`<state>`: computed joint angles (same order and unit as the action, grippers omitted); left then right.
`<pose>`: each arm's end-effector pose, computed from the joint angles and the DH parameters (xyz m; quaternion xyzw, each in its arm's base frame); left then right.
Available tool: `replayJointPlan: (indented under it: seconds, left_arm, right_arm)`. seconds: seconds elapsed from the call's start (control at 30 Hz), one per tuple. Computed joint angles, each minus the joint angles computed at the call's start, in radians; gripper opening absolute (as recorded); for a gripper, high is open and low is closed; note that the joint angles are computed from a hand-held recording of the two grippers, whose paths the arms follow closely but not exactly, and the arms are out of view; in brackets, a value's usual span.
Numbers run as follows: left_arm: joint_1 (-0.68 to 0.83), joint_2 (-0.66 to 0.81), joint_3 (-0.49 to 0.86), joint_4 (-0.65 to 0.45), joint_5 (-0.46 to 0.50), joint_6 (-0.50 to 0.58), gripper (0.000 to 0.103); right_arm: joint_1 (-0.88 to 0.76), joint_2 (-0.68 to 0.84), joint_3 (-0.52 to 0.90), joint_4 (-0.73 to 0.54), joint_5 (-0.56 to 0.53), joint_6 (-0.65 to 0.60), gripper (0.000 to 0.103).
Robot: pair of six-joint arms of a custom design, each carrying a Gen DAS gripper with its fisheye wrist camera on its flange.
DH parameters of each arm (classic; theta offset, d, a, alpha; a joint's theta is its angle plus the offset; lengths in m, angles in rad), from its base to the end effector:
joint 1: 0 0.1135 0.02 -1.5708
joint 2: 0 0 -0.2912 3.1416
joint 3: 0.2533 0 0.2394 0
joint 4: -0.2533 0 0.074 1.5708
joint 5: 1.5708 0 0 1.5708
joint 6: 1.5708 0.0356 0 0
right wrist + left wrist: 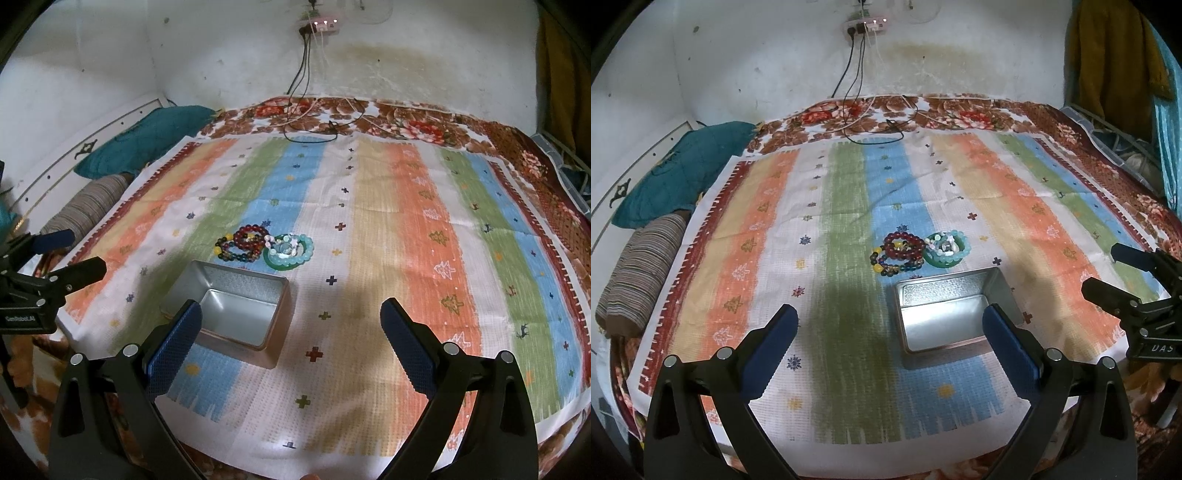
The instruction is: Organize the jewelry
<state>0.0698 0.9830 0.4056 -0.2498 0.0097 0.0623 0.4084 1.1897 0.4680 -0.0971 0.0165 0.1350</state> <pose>0.1593 0.0108 0.1989 -0.0017 0.9317 0.0195 0.3628 0.1839 0.0790 0.1957 -0.1237 0.9218 0.0911 0.3558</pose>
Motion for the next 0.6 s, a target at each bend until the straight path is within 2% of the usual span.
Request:
replayJointPlan:
  seconds: [0.37, 0.6]
  left_arm:
    - [-0.059, 0.035, 0.005, 0.023, -0.057, -0.028, 0.097]
    - [-0.069, 0.159, 0.063, 0.061, -0.096, -0.01, 0.097]
  right_arm:
    - [0.019, 0.019, 0.018, -0.008, 0.01, 0.014, 0.098]
    - [0.025, 0.107, 0.094, -0.02, 0.014, 0.004, 0.098]
